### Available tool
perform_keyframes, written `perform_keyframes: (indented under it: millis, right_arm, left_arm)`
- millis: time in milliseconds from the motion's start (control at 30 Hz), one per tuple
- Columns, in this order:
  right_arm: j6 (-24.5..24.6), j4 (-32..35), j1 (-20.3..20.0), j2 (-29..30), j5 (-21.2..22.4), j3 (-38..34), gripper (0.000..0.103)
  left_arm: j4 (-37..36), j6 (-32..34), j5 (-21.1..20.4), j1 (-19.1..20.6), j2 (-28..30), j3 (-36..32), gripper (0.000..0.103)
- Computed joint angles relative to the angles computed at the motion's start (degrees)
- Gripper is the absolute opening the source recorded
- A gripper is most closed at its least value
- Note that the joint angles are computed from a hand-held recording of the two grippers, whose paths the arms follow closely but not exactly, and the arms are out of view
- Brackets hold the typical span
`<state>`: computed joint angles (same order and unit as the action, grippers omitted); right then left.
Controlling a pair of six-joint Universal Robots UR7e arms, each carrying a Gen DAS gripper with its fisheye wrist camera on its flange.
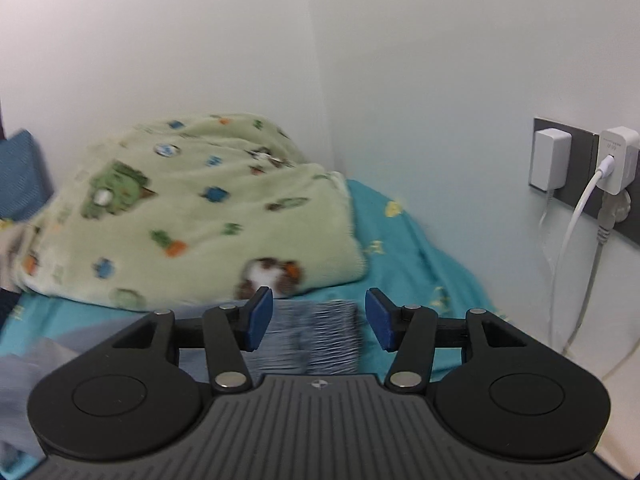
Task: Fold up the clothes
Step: 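Lower the jeans onto the bed and open both grippers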
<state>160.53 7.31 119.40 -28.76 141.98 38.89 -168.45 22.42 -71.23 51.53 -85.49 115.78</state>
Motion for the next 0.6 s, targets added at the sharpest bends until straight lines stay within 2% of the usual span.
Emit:
perform_keyframes:
  millis: [100, 300, 500, 600]
  right_arm:
    - [2.72, 1.05, 2.26, 1.4, -0.63, -0.94, 0.054]
    - [7.92, 6.33, 6.28, 7.36, -0.89, -6.38, 0.054]
    - [15.74, 11.18, 9.22, 13.81, -0.59, -12.75, 0.054]
    - [17.65, 12.08, 10.45, 16.86, -0.18, -16.25, 0.054]
  left_arm:
    - [4.24, 0.68, 0.58, -0.09, -2.46, -2.02, 0.051]
    - [7.69, 3.14, 2.6, 0.1, -6.87, -4.34, 0.051]
    - [12.33, 6.34, 4.5, 3.18, -10.61, -6.8, 0.051]
    - [14.66, 6.58, 5.12, 5.35, -10.99, -8.61, 0.051]
